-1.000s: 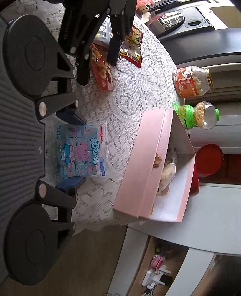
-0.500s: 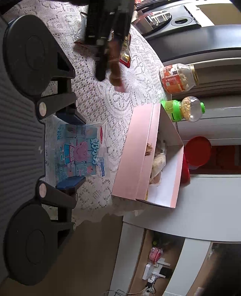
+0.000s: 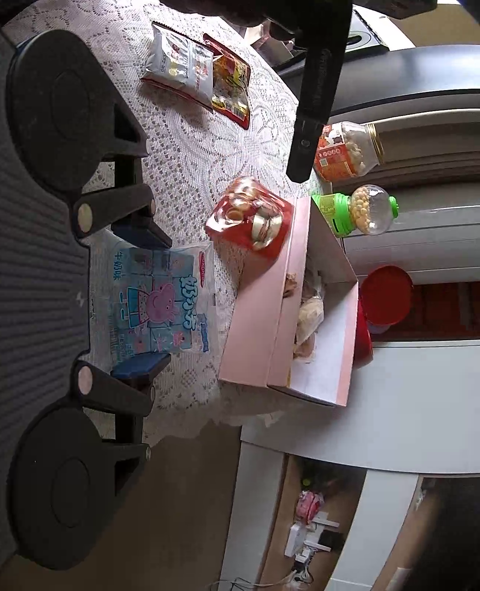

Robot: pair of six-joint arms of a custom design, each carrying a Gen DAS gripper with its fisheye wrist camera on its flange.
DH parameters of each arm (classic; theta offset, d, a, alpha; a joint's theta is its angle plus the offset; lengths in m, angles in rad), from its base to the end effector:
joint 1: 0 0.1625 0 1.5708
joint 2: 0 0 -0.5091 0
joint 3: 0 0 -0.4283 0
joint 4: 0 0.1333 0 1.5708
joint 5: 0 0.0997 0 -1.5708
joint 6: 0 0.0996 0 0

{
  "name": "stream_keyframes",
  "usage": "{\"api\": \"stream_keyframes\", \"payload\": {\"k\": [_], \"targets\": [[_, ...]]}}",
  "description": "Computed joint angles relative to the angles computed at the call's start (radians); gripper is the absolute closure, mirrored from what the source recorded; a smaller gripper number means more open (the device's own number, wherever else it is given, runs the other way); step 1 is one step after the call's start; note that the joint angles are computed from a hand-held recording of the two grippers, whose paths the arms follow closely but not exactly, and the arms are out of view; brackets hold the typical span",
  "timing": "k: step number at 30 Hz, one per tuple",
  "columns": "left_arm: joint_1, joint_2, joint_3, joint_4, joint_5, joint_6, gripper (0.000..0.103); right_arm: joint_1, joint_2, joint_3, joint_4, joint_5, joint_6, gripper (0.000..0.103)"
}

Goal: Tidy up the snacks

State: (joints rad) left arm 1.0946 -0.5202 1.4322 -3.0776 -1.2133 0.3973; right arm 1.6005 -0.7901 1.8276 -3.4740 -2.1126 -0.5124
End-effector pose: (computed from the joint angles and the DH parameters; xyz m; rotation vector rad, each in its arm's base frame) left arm -0.2351 -0.8226 0.0555 1.0030 2.5008 -0.8431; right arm 0.1029 -0.7029 0.1760 0.3293 -2.2800 0.8735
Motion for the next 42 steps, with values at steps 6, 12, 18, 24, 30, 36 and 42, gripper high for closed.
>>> {"api": "stream_keyframes", "payload": {"k": [6, 12, 18, 24, 30, 36, 42], "targets": [[0.028, 0.007, -0.020, 0.059, 0.000, -0.085, 0.085, -0.002, 0.019, -0.010, 0.031, -0.002, 0.008, 0.044], [0.051, 0.040, -0.080, 0.071, 0.005, -0.133, 0.085, 0.003, 0.031, -0.018, 0.022, -0.007, -0.008, 0.042], [0.066, 0.049, -0.106, 0.101, 0.027, -0.180, 0.085, 0.009, 0.036, -0.055, 0.012, 0.034, -0.004, 0.028], [0.057, -0.005, 0.004, -0.013, 0.095, -0.109, 0.085, 0.013, 0.079, -0.191, 0.192, 0.075, 0.127, 0.026], [0.064, -0.075, 0.107, -0.101, 0.101, -0.060, 0.085, 0.040, 0.195, -0.375, 0.325, -0.002, 0.236, 0.026], [0.088, -0.129, 0.163, -0.097, 0.091, -0.098, 0.085, 0.065, 0.309, -0.542, 0.419, -0.146, 0.235, 0.022], [0.100, -0.169, 0.220, -0.064, 0.076, -0.103, 0.084, 0.067, 0.264, -0.469, 0.398, -0.101, 0.161, 0.024]]}}
